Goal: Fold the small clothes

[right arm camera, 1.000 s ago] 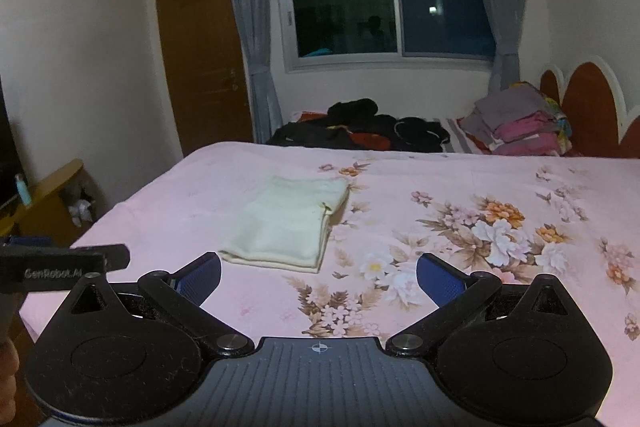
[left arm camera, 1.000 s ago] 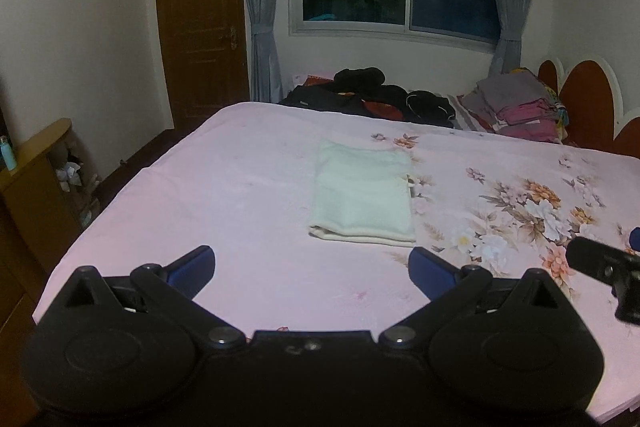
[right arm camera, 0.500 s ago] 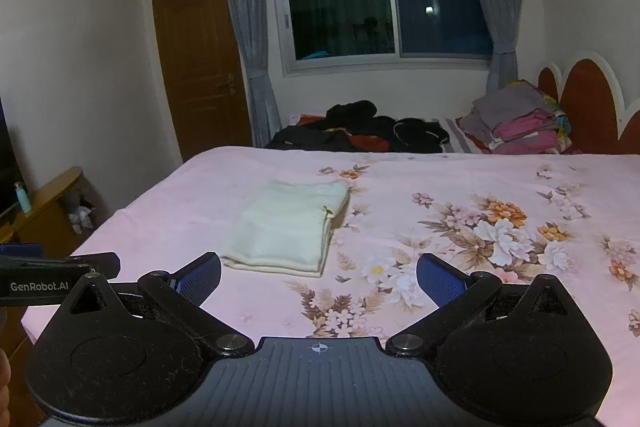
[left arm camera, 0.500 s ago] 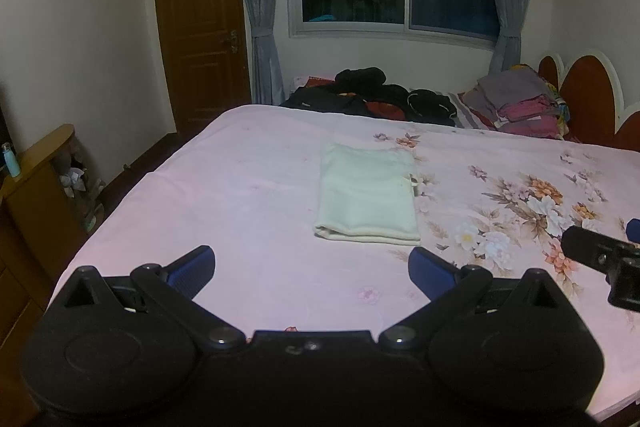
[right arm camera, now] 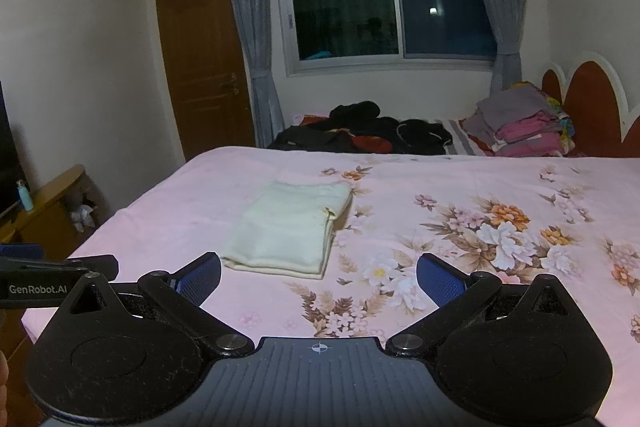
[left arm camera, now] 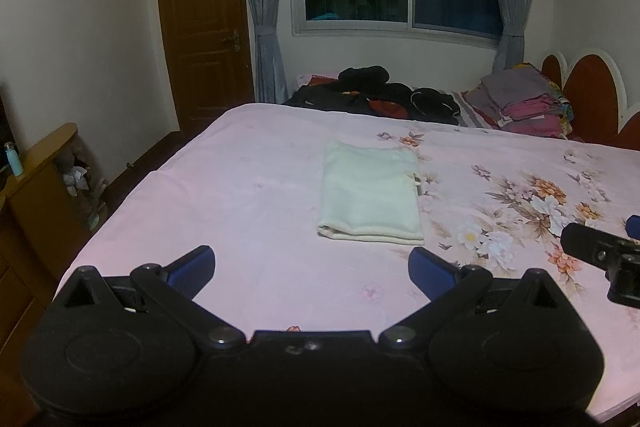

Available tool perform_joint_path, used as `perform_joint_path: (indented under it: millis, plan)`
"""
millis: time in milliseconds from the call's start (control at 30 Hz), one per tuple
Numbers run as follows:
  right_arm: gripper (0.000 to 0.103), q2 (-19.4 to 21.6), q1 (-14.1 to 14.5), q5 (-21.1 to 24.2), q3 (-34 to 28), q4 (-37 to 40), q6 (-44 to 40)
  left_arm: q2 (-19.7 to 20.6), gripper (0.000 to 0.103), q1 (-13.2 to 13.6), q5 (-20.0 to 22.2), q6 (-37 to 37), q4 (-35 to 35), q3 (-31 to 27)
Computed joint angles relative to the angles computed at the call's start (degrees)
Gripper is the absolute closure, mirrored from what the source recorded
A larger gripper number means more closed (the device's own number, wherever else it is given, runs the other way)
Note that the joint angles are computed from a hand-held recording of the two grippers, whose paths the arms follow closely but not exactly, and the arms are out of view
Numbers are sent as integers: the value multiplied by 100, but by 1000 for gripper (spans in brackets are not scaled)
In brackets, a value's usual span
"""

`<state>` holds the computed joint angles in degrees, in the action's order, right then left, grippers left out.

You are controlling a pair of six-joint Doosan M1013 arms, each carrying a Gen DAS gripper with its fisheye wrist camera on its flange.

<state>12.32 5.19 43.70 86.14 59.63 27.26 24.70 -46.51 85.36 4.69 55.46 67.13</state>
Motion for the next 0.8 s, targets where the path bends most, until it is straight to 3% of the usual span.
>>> perform_joint_path:
  millis: [800]
  plan:
    - [0,104,72,78,-105,-179,135,-58,0,160,-328,127,-301,80]
